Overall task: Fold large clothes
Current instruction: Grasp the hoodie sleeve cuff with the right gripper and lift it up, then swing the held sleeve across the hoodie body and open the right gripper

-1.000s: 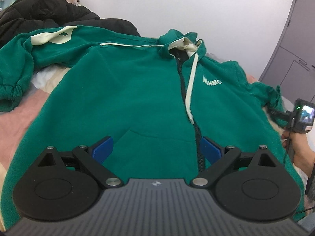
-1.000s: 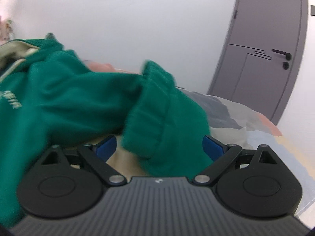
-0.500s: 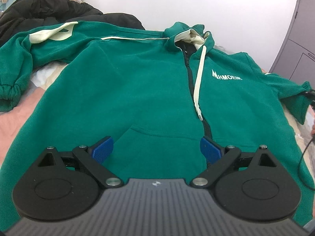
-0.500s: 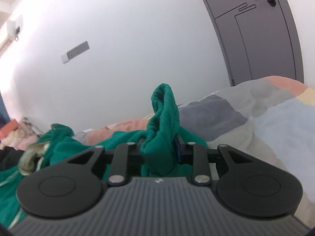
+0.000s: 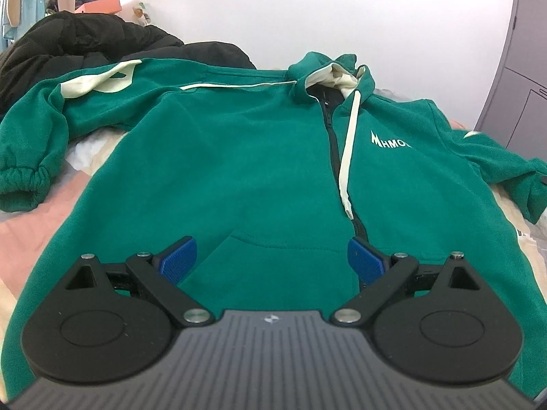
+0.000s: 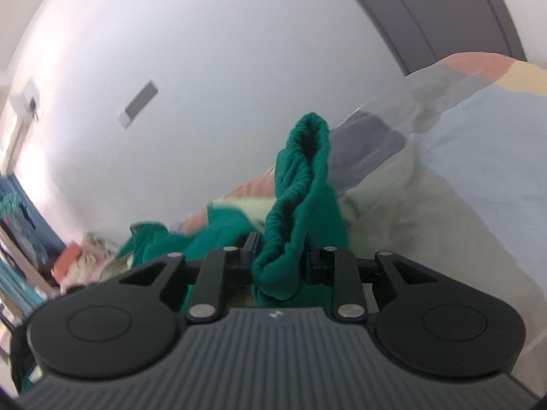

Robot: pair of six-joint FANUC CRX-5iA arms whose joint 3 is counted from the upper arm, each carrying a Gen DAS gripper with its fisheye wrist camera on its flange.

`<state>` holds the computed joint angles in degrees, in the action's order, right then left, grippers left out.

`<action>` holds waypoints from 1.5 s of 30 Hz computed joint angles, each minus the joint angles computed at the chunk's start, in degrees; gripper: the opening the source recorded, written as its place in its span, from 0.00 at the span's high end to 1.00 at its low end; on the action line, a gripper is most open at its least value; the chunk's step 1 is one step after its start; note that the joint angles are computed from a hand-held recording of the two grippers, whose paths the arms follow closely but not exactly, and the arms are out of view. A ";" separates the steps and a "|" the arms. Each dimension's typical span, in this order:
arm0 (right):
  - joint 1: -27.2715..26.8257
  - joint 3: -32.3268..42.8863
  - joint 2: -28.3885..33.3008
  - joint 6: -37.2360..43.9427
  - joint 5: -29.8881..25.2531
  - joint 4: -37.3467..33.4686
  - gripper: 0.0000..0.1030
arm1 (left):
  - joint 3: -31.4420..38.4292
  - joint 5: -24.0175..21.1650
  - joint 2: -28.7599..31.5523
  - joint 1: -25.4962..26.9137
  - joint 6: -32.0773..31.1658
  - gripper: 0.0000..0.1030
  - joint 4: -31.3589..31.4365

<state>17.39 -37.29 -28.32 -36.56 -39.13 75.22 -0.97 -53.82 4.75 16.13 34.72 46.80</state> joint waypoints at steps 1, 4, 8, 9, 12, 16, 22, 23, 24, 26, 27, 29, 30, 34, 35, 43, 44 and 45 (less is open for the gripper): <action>1.00 0.24 -0.23 -0.10 -2.94 -0.79 0.77 | 0.03 -0.05 -0.02 -0.03 0.23 0.06 -0.16; 2.58 2.93 0.58 3.05 -11.64 -3.76 0.78 | -0.39 0.18 -0.32 -0.14 -0.41 0.06 0.17; 0.71 7.09 2.53 8.25 -19.26 -5.44 0.79 | 0.15 0.11 0.09 -0.17 -0.08 0.06 -1.11; 0.16 8.62 3.53 10.76 -21.53 -6.10 0.79 | 0.74 -0.24 0.49 -0.19 0.68 0.06 -2.13; -2.22 11.65 5.57 14.28 -26.02 -6.98 0.80 | 3.11 -1.85 1.98 -0.44 3.56 0.06 -5.97; -5.42 15.02 8.02 19.25 -28.46 -8.38 0.80 | 6.73 -4.18 4.16 -1.36 7.03 0.06 -12.24; -6.22 18.93 11.29 21.39 -29.13 -9.25 0.80 | 9.08 -4.96 5.67 -2.42 11.83 0.06 -16.57; -5.99 19.01 11.43 21.61 -28.78 -8.80 0.80 | 9.35 -5.16 5.71 -2.47 12.23 0.06 -16.73; -5.59 19.82 11.85 22.53 -28.55 -8.35 0.80 | 9.53 -5.36 5.78 -2.34 12.43 0.06 -16.46; -4.48 22.05 12.94 24.93 -28.07 -6.91 0.80 | 9.67 -5.60 5.80 -1.96 12.36 0.05 -15.28; -3.57 23.75 13.65 26.32 -27.68 -5.94 0.80 | 9.59 -5.57 5.69 -1.74 12.23 0.06 -14.57; -1.52 27.12 15.07 29.40 -27.26 -3.95 0.80 | 9.39 -5.54 5.41 -1.18 11.73 0.06 -12.75; -0.03 29.37 16.03 31.26 -26.96 -2.70 0.80 | 9.35 -5.65 5.32 -0.86 11.35 0.05 -11.74; 6.47 38.18 19.93 37.47 -26.12 1.15 0.80 | 7.32 -4.36 3.86 0.78 8.62 0.05 -6.70; 8.19 40.61 21.22 38.89 -25.97 1.87 0.80 | 7.16 -4.27 3.70 1.23 8.04 0.05 -5.71; 22.32 58.34 32.49 51.70 -24.33 3.56 0.80 | 6.27 -7.51 3.24 6.35 3.98 0.06 3.39; 24.11 60.31 34.18 53.19 -24.31 2.91 0.80 | 6.21 -7.99 3.17 7.07 3.52 0.06 4.45; 25.28 61.79 35.45 54.45 -23.93 2.15 0.80 | 6.06 -8.55 3.09 7.88 3.11 0.06 5.66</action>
<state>42.67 24.50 7.13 17.89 -63.06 77.36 5.09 -62.37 7.84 24.01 37.82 52.46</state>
